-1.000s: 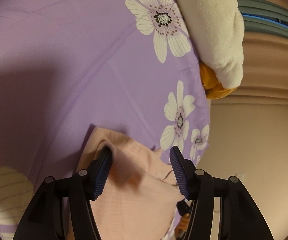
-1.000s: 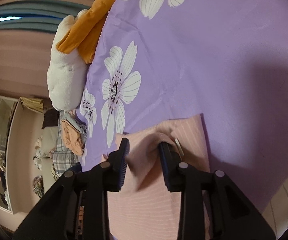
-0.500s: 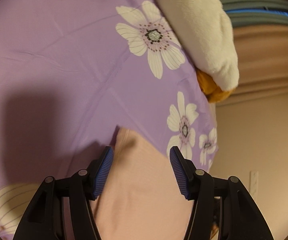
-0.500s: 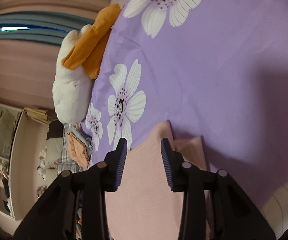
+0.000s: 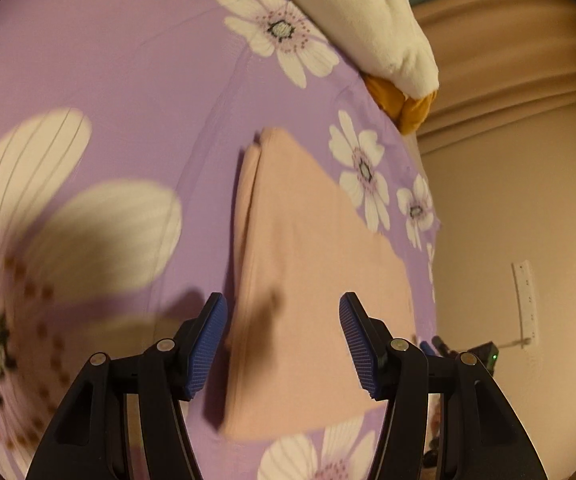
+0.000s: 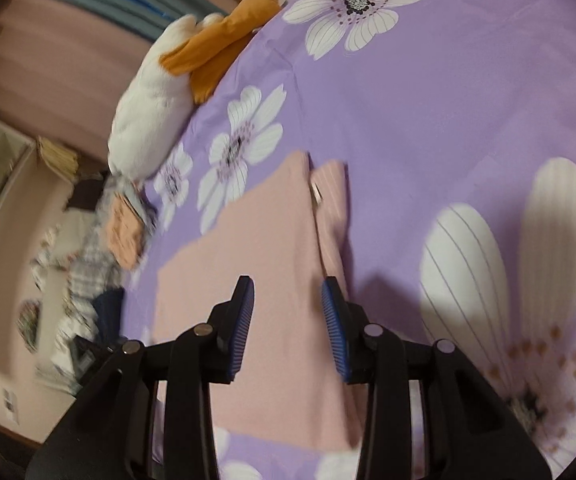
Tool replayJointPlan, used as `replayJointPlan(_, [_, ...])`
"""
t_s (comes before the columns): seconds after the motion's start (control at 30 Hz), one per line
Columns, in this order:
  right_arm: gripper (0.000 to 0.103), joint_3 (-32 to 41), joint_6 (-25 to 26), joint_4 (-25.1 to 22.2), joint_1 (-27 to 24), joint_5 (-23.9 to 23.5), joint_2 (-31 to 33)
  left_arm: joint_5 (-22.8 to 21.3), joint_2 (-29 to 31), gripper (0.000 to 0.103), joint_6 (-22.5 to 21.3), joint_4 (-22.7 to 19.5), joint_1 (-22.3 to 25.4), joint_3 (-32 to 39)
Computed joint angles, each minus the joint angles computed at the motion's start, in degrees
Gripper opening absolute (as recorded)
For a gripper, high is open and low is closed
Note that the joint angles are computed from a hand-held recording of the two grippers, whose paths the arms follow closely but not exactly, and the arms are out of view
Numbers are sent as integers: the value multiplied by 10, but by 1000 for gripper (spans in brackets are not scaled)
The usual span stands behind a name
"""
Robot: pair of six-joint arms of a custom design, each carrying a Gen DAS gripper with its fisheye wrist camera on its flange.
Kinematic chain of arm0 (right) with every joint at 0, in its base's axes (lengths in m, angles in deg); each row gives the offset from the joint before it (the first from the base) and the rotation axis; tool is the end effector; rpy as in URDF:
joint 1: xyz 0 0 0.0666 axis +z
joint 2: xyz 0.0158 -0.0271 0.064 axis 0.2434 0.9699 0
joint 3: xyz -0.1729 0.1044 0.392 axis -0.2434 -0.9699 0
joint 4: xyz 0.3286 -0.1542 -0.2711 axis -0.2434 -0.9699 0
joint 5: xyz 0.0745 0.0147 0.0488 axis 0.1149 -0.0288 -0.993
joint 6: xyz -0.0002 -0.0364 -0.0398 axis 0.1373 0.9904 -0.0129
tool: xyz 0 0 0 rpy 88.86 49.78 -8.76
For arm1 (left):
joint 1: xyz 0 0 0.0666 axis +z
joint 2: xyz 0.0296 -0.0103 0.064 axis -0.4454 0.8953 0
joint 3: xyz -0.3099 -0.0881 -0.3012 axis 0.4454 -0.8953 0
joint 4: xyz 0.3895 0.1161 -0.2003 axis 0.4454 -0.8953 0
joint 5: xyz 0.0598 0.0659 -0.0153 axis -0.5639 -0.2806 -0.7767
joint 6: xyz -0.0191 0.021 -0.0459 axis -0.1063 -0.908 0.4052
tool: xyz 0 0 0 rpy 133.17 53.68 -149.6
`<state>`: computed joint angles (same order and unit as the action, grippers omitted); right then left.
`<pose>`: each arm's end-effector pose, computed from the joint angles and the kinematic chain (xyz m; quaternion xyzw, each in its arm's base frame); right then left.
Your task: Fold small clothes
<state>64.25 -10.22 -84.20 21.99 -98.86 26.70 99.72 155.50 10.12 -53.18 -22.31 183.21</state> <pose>0.5497 0.0852 0.5002 0.2228 0.8716 0.2900 0.3265 0.6747 0.0212 0.4572 -0.0460 0.8885 -0.4257 0.1651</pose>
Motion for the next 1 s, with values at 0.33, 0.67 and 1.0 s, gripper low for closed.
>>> replayJointPlan(0.33, [36, -45, 15, -17, 22, 11, -24, 46, -10, 57, -25, -16, 1, -27])
replayJointPlan(0.67, [36, -64, 0, 8, 26, -22, -36, 53, -1, 57, -50, -43, 1, -18])
replayJointPlan(1.0, [36, -77, 5, 28, 26, -61, -42, 115, -2, 57, -113, -76, 5, -18])
